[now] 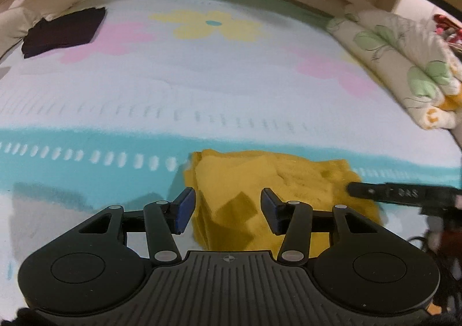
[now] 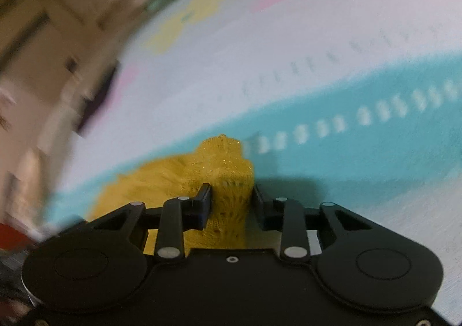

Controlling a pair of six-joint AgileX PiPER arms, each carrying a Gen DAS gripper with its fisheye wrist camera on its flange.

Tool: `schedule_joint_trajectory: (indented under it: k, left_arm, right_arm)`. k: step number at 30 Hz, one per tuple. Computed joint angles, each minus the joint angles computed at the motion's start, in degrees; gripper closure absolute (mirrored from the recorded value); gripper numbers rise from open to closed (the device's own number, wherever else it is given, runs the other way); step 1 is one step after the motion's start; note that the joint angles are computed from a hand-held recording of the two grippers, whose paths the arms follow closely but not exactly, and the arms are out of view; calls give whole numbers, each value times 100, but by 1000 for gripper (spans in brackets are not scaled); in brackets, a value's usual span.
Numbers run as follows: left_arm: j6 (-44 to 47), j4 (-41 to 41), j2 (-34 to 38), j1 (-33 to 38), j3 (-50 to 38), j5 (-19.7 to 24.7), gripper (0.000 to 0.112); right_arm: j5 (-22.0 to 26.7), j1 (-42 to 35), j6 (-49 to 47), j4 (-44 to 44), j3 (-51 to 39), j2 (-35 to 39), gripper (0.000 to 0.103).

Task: Fold small clothes
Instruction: 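Lift the held end with both grippers and fold it over the sweater, then open both grippers to release the folded bundle, then smooth the folded sweater flat with both open grippers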

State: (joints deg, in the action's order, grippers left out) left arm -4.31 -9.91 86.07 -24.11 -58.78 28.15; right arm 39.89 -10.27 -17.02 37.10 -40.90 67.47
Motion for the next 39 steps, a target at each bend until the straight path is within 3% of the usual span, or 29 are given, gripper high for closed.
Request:
schedule_joint_trajectory:
  k: [3,6,8,11,13,15,20,21,23,26,31,33,36,39]
  left_arm:
    - [14,-54,411,164,-129,38,62]
    - [282,-444,564,376,-25,-113,53]
    - [359,-612,571,466,-59,-39,53]
    - [21,-225,461,391,-11,-96,53]
    - [-130,-68,401,328,48,-126,53]
    - [-269,67,383,283,91,-154,53]
    - [-911,684,619,93,-272,25,46]
    - [-1057,880,663,43,-314,31,43]
    - [-1245,1157,709,-17,-347,34,38]
    - [-1140,1046,737,25,-394,74,37]
    - [-1046,1081,579,8,-338,109,37]
    - [-1093,1179,456,-61,-300,142,37]
    - [-1240,1412,240,-187,-225,169,37]
    - [-1442,1749,-20,-376,-121,246,37]
  right_arm:
    - [-433,746,1089,-1462,-148,-23,63]
    - [-573,769,1219,-1502,-52,-88,60]
    - [-721,887,1556,-1803,53,-283,54]
    - [-962,1457,2619,-2940,40,-667,51]
    - [-991,1618,2516,-2842,35,-861,49]
    - [-966,1790,2402,-2741,10,-842,38]
    - [-957,2472,3344,-3816,-36,-292,36]
    - [-963,2494,3502,-3977,-75,-128,31]
    - [-1173,2221,3365,-3611,-11,90,21]
    - [-1274,1941,3158,-2942,2,156,19]
    - [-1151,1974,3190,-2943,46,-110,16]
    - [-1197,1948,3107,-2860,203,-323,5]
    - [-1074,1812,2978,-2781,278,-775,2]
    - [-1013,2061,3543,-3234,154,-956,0]
